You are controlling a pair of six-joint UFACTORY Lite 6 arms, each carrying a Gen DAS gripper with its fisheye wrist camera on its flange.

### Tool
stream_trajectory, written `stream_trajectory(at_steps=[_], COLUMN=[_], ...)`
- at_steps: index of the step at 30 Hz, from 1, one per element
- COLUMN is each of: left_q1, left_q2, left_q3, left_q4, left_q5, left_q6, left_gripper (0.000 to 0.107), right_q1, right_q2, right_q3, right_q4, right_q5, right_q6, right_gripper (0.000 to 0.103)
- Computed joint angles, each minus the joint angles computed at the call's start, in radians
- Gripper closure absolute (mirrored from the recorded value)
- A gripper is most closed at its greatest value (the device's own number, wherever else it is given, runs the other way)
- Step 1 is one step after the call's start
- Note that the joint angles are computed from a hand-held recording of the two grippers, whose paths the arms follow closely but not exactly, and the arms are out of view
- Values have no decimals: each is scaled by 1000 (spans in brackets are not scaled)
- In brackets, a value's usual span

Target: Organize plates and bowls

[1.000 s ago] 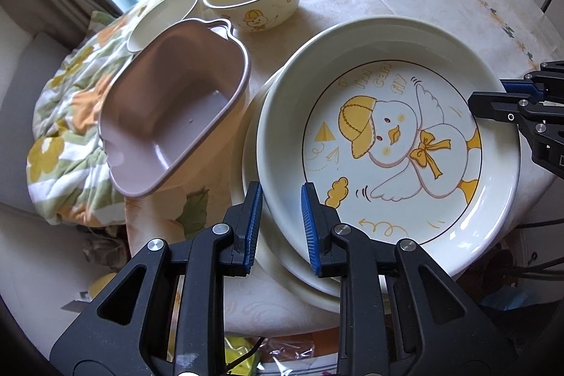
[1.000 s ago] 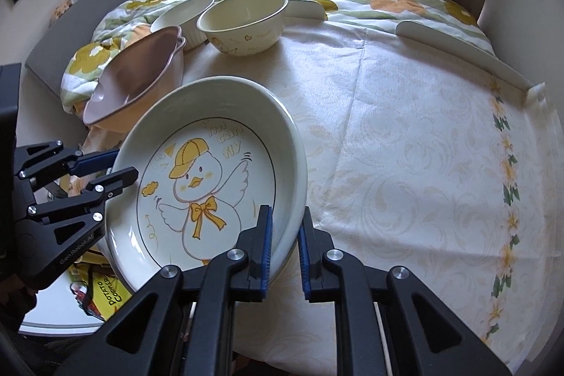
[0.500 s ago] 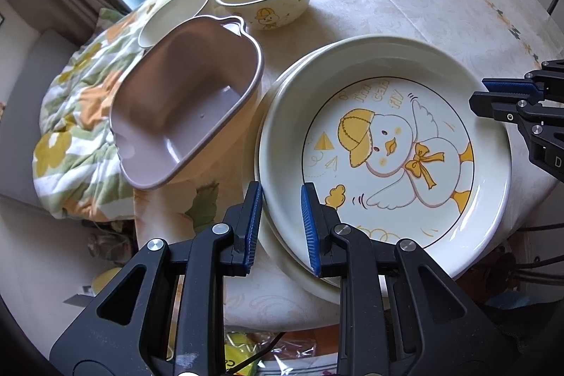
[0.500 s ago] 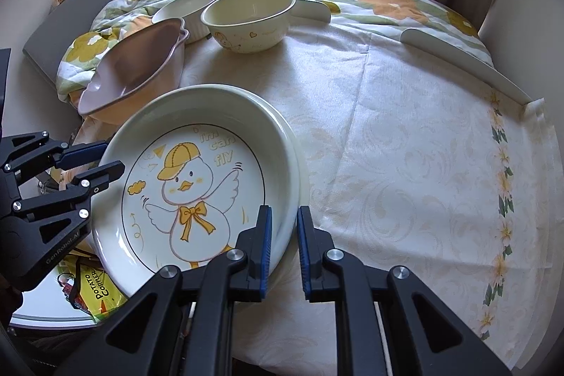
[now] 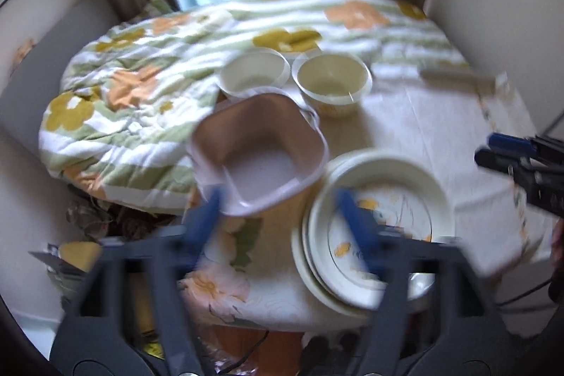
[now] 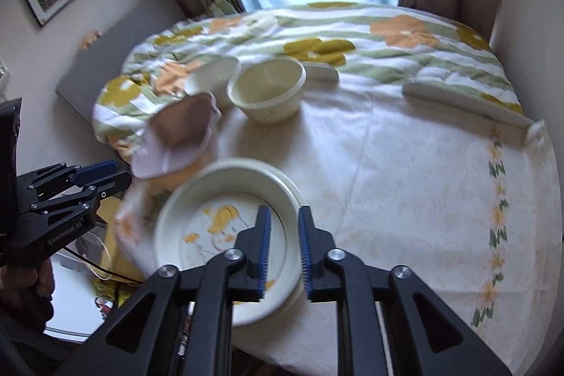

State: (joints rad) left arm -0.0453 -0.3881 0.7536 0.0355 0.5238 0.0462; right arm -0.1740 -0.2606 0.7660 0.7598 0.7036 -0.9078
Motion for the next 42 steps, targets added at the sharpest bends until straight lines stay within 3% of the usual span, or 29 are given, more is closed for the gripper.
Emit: stream_trajectory(at_steps=[1, 2, 5, 8, 12, 18, 21, 23, 28, 32, 34, 36, 38, 42], left_q1=[33, 75, 184, 336, 466, 507, 500, 499, 470, 455, 445, 431, 415, 406], left_q2=[-31, -33, 46, 135, 320, 537, 655, 730, 884, 946, 965, 970, 962, 961], left_q3=[-6, 5, 65, 102, 165, 220, 285, 329, 422, 467, 486, 490, 484, 491], left_q4=[-25, -76, -159, -409, -644, -767, -770, -773, -758, -755, -742, -721, -687, -657], left_q5=[-17, -16, 20, 42, 121, 103, 102, 111, 109, 108, 108, 90, 58, 43], left_q6=[18, 69, 153, 386, 565, 661, 650, 637, 614, 611, 600, 590, 577, 569], left_gripper=[4, 4, 4, 4, 4, 7, 18, 26, 55, 66, 83, 93, 96, 96], right_q1=[12, 27, 77, 176, 256, 342, 382, 406, 457, 457, 459, 457, 460, 475], right_q2=[21, 48, 163, 276, 487, 730, 833, 908, 1039, 1108, 1137, 1154, 1156, 1130], right_q3=[46, 94, 236, 344, 497, 635, 713, 783, 916, 979, 1012, 1027, 1024, 987], right_q4=[-5, -4, -36, -87, -61, -28, -43, -68, -149, -141, -137, -138, -135, -147], right_q5=[5, 11, 43, -16, 18, 13, 6, 24, 27, 48, 59, 67, 56, 20], right_q6=[5, 1, 3, 71, 106, 184, 237, 282, 365, 373, 376, 378, 379, 391], right_gripper=[16, 4, 4, 4, 4, 4, 13, 28, 45, 58, 70, 80, 90, 91])
